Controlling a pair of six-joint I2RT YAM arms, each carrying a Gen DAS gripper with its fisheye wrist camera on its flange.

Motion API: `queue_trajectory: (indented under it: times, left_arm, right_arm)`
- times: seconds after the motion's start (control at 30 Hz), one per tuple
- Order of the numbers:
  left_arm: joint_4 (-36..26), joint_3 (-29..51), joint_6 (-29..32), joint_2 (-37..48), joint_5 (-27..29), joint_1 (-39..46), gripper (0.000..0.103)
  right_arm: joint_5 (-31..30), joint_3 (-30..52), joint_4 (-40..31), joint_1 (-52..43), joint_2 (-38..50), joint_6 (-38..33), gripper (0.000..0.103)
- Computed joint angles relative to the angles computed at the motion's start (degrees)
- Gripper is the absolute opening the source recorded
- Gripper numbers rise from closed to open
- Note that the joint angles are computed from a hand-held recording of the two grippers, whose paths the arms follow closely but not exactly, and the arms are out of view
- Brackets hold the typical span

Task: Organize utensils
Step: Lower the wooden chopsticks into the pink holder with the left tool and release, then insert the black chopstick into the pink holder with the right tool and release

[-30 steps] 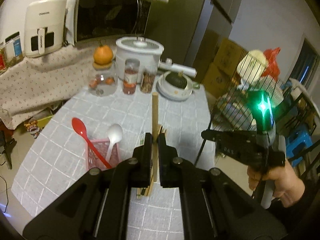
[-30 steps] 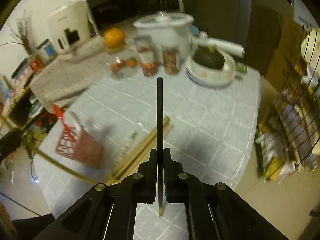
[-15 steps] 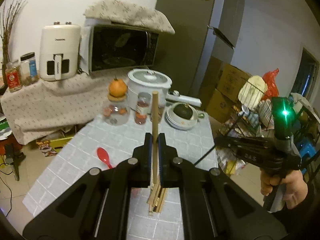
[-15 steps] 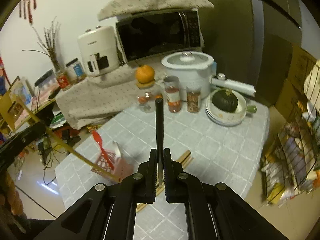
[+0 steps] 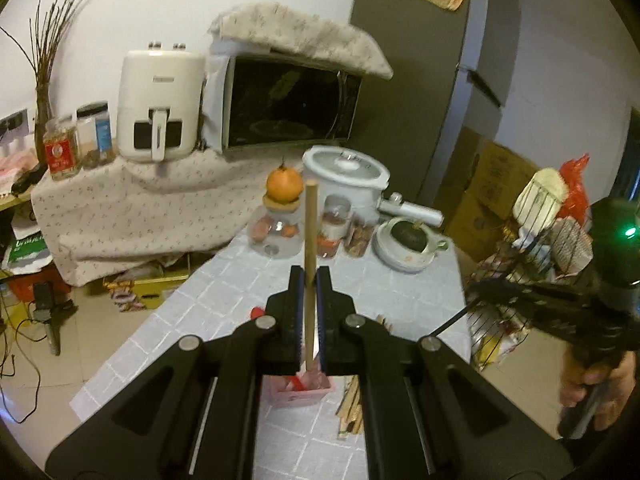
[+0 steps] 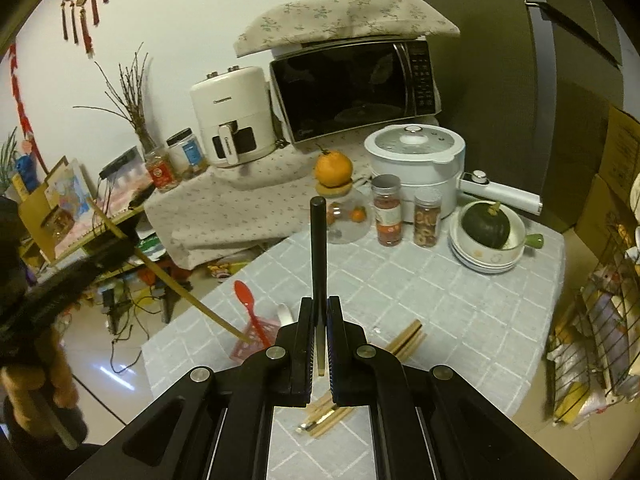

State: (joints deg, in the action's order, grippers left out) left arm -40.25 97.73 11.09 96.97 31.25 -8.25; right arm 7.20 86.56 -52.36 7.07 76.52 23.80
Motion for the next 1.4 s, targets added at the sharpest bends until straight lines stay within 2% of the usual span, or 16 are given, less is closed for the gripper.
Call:
queue_trajectory:
  times: [0.33, 0.47, 0.63, 0.73, 0.9, 1.03, 1.17, 1.4]
  left_arm:
    - [-3.47, 2.56, 2.43, 6.94, -7.49, -3.05, 0.007]
    - [-5.46, 5.68, 2.22, 10.78, -8.80, -3.70, 0.007]
    - [-4.21, 6.22, 1.17, 12.43, -8.69, -3.86, 0.007]
    - [-5.06, 7.06, 0.95, 12.90, -8.75, -4.04, 0.017]
    - [-6.86, 7.99, 0.65, 12.81, -8.96, -3.85, 0.046]
    - [-10.51, 9.51, 2.05, 13.35, -10.56, -3.59, 0.049]
    - [-13.29, 10.39, 2.96, 13.90, -12.78, -3.24, 0.060]
    - [-17.10, 12.44, 4.49, 16.15, -14.79, -2.56, 0.060]
  right_arm:
    - [-0.37, -0.24, 3.46, 1.31, -0.08, 1.97, 0.006]
    - [-2.63, -0.34, 5.08, 1.17, 0.66, 3.12, 0.006]
    - [-3.45, -0.03, 6.88, 1.89, 2.85, 3.89, 0.006]
    - [-3.21, 0.40, 7.72, 2.40, 4.77, 4.09, 0.006]
    - [-3.35, 2.21, 7.05, 2.61, 8.58, 4.05, 0.006]
    - [-3.44, 3.40, 5.98, 2.35, 11.75, 4.67, 0.006]
    - [-3.38, 4.69, 5.20, 2.57, 14.99, 4.61, 0.006]
    - [-3.86, 7.74, 3.90, 2.85, 20.53, 5.46, 0.006]
